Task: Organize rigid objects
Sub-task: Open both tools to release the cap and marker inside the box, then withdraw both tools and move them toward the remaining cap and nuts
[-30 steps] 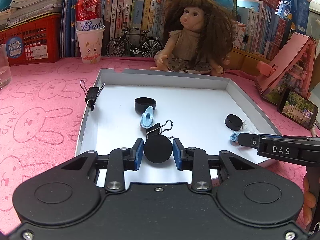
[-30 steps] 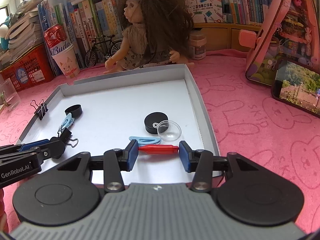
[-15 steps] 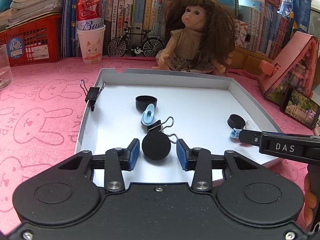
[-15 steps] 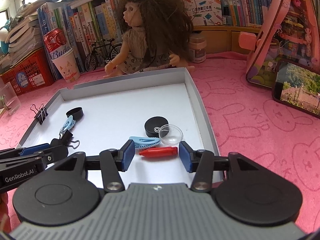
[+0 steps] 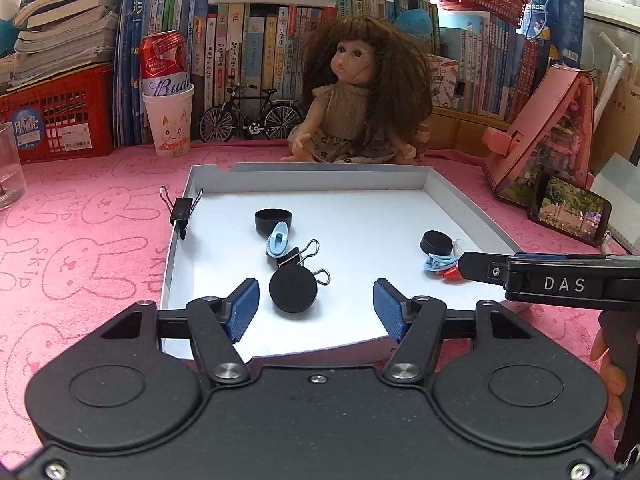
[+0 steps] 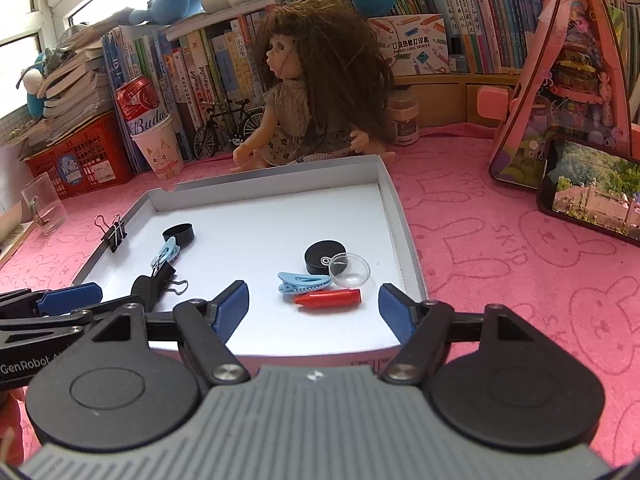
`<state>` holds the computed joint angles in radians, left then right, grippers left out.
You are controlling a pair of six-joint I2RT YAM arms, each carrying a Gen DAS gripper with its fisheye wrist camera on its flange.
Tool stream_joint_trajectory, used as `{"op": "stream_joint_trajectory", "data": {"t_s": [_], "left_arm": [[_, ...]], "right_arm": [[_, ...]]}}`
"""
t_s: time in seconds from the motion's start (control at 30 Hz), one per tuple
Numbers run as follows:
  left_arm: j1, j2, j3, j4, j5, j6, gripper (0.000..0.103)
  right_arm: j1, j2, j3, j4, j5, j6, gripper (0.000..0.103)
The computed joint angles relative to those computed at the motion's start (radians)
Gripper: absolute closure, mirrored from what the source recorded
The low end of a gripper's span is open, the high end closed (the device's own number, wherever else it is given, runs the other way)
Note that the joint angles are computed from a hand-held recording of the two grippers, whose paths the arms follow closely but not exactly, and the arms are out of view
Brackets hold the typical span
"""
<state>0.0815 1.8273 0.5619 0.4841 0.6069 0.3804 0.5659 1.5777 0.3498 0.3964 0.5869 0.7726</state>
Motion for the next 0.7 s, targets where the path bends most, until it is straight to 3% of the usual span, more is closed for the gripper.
{"op": "stream_joint_trajectory", "data": {"t_s": [0.37,0.7], "left_arm": [[0.091,-0.089,-0.106,-0.013,0.103,0.108,0.037],[0.182,-0.156,-0.167,-0.087,0.209,0.23,0.034]], "right_arm": [[0.131,-0.078,-0.099,0.046,0.11,0.035,0.016],[0.3,-0.125,-0.123,-0.016,0.259,0.059,0.014]]}}
